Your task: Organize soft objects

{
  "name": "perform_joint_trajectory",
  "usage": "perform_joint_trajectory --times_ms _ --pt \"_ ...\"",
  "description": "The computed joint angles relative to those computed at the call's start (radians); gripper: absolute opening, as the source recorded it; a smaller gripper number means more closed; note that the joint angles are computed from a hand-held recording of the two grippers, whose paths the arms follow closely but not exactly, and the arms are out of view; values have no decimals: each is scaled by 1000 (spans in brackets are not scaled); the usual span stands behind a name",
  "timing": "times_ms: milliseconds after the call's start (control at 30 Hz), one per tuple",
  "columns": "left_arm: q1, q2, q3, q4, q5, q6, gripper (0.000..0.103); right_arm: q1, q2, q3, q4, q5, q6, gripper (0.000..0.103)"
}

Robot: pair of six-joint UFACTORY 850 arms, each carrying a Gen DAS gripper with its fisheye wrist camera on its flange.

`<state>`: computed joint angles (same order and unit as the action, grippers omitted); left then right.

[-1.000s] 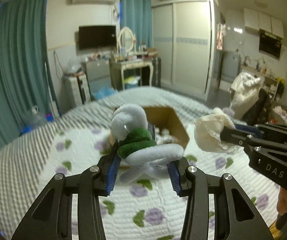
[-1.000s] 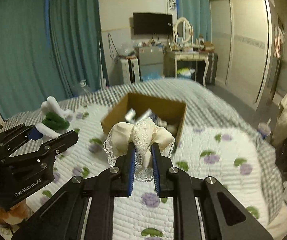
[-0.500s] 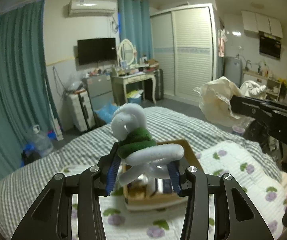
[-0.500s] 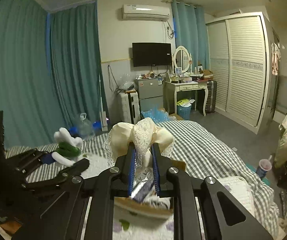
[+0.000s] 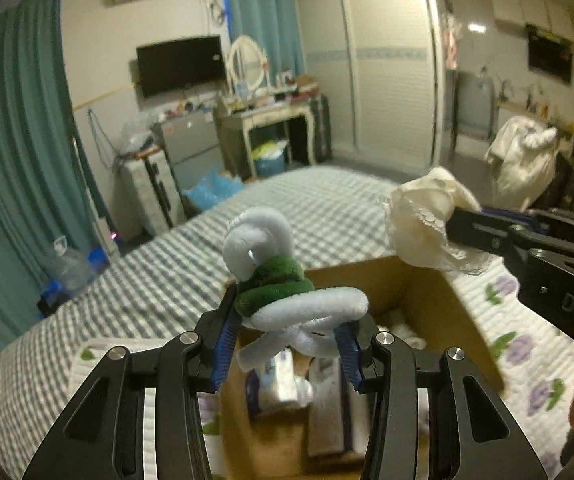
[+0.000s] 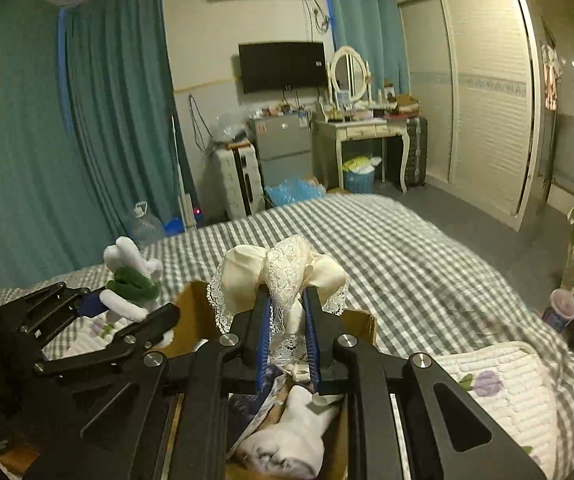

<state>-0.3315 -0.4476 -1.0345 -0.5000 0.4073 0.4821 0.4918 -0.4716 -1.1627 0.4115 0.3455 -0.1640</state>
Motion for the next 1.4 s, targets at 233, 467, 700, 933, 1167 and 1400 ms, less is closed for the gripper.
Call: perform_joint_trajectory --times_ms 233,467,700,933,1167,1400 --pt "0 -97 -82 -120 -50 111 43 -32 -144 -118 102 -84 -91 15" --pt "-4 -93 -75 -97 -66 82 48 -55 -191 -151 -10 -146 39 24" --pt "-37 -28 -35 -282 -11 276 87 -42 -108 -81 169 -92 -91 47" --pt "-68 228 128 -300 41 286 87 14 141 75 497 -12 -400 47" --pt "-101 585 305 -297 85 248 87 159 449 199 911 148 -853 48" --pt "-126 928 505 -185 166 119 95 382 691 326 948 373 -892 68"
